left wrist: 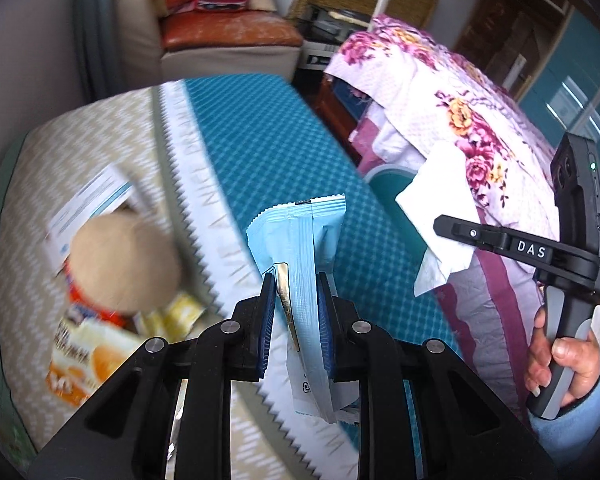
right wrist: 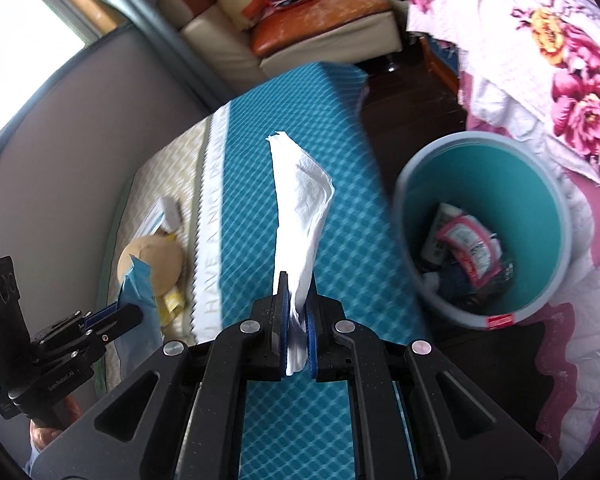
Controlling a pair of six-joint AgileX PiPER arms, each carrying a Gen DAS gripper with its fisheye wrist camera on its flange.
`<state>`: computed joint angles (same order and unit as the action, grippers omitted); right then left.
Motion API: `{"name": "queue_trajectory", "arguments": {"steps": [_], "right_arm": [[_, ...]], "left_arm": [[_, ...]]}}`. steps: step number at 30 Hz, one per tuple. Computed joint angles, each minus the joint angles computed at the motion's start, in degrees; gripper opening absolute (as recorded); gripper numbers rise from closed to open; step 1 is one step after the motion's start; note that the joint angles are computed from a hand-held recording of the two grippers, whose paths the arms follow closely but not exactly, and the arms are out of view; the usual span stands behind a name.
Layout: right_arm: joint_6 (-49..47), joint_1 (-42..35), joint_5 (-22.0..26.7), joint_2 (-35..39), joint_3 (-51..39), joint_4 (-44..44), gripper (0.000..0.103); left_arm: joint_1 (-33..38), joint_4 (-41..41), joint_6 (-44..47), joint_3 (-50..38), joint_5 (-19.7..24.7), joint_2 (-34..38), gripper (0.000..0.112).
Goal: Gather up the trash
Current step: 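Carry the blue packet and tissue over the teal bin with both tools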
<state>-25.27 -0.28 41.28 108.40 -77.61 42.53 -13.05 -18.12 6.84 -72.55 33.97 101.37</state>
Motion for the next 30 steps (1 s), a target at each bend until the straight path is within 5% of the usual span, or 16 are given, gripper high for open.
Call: {"name": "queue_trajectory", "arguments": {"steps": [15,30], "right_arm": [[-3.3,-11.97,1.59,3.4,-5.44,1.67,0.007],[-2.55,-18.83,4.61,9.41,-11.23,0.13,0.007]], "left_arm": [[-10.97,6.07,-8.07,-30.25,8.78,18.65,0.021],[-14.38,7.19,-11.83,-62.66,22.79,38.87,0.021]]}}
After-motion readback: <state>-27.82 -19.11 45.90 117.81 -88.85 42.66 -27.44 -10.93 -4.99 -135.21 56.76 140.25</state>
